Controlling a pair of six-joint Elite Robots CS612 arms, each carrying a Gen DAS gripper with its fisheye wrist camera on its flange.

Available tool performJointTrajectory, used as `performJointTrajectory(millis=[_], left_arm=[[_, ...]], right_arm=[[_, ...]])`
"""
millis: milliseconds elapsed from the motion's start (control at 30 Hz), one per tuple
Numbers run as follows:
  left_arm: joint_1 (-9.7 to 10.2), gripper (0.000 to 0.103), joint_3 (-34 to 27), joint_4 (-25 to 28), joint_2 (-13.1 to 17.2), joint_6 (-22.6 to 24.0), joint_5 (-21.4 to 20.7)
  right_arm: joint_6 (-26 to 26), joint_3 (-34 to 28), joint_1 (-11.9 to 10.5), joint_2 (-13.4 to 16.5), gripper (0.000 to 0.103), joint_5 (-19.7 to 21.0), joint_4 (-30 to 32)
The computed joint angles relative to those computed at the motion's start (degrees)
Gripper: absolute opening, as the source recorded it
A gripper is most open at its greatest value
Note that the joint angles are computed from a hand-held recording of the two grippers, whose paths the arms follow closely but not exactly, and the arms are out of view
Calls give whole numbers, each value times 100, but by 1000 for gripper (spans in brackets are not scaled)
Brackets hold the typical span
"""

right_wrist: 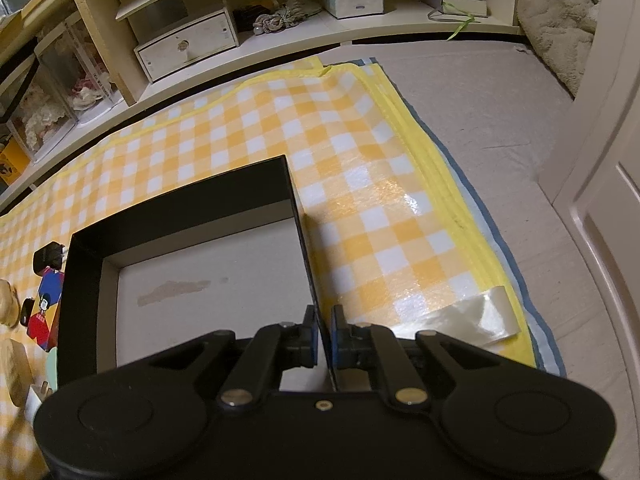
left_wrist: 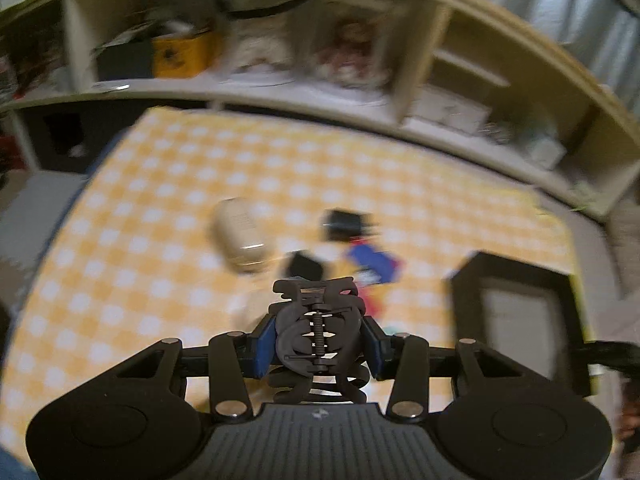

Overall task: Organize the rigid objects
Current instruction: 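Carry the clip into the black box and open the left tool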

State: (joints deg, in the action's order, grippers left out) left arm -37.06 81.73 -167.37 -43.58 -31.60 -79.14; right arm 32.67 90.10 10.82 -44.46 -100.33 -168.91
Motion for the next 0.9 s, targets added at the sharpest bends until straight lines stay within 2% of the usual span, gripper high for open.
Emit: performJointTrajectory(millis=[267, 400, 600, 700, 900], left_arm=[[-251, 46, -799, -162, 462, -40, -984], [-328, 46, -1249, -27, 786, -483, -1581], [-405, 46, -1760, 143, 1206, -835, -1994], [-402, 45, -1925, 39, 1410, -1118, -2315], [-432, 46, -2082, -124, 1604, -1289, -2482]], right_arm=[[28, 69, -34, -11, 7, 125, -140], [62, 121, -49, -17, 7, 197, -253], [101, 158, -69, -16, 8, 278, -367], [129, 180, -78, -13, 8, 334, -437], [207, 207, -108, -8, 9, 430, -516]])
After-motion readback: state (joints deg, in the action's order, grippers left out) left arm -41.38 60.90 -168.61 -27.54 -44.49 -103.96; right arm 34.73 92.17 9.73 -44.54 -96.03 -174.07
